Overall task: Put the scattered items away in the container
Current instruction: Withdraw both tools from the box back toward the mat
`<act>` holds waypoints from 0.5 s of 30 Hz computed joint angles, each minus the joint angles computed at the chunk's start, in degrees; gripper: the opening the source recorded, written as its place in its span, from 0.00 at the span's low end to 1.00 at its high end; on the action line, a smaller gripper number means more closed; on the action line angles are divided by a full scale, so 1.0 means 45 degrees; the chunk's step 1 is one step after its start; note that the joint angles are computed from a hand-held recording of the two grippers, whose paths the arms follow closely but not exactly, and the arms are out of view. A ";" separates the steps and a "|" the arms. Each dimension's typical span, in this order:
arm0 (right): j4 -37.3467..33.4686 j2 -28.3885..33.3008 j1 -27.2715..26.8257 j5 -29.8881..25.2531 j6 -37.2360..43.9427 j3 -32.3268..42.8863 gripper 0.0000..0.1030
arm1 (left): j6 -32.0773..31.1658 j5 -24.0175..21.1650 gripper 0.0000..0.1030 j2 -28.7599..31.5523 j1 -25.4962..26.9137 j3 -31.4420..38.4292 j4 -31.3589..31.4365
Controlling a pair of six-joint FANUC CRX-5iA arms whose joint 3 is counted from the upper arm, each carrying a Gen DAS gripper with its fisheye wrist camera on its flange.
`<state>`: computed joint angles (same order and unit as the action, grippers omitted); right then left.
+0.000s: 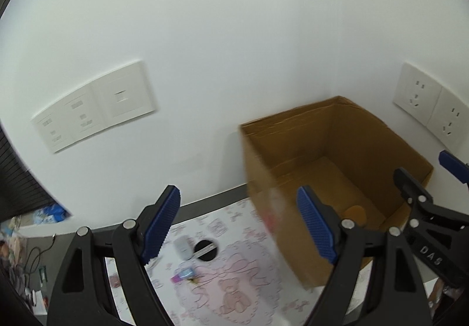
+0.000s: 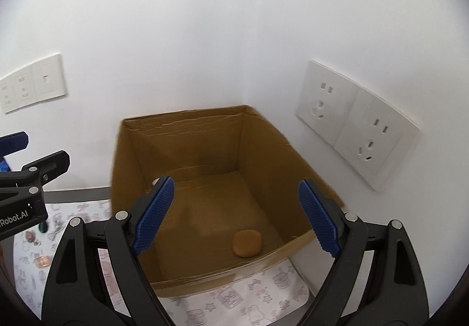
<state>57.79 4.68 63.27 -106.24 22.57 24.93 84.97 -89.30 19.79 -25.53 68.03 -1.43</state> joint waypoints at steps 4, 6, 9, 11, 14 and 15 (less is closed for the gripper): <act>-0.0191 0.0275 0.0158 0.0514 0.0224 0.0289 0.86 | 0.0220 0.0479 0.79 -0.1192 0.0767 -0.1672 -0.0166; -0.0352 0.0455 0.0284 0.0823 0.0373 0.0513 0.86 | 0.0347 0.0662 0.79 -0.1727 0.1183 -0.2410 -0.0184; -0.0576 0.0813 0.0463 0.1284 0.0732 0.0913 0.86 | 0.0409 0.0892 0.79 -0.2602 0.1944 -0.3519 -0.0240; -0.0720 0.1082 0.0573 0.1546 0.1013 0.1229 0.86 | 0.0362 0.1023 0.79 -0.3048 0.2424 -0.4092 -0.0180; -0.0972 0.1535 0.0707 0.2030 0.1377 0.1716 0.86 | 0.0387 0.1065 0.79 -0.3704 0.3297 -0.4869 -0.0043; -0.1086 0.1712 0.0756 0.2187 0.1534 0.1928 0.86 | 0.0428 0.1017 0.79 -0.3816 0.3525 -0.5010 -0.0023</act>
<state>52.90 12.39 66.67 -96.39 29.47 33.61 86.90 -84.72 2.62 -9.67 45.49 -1.53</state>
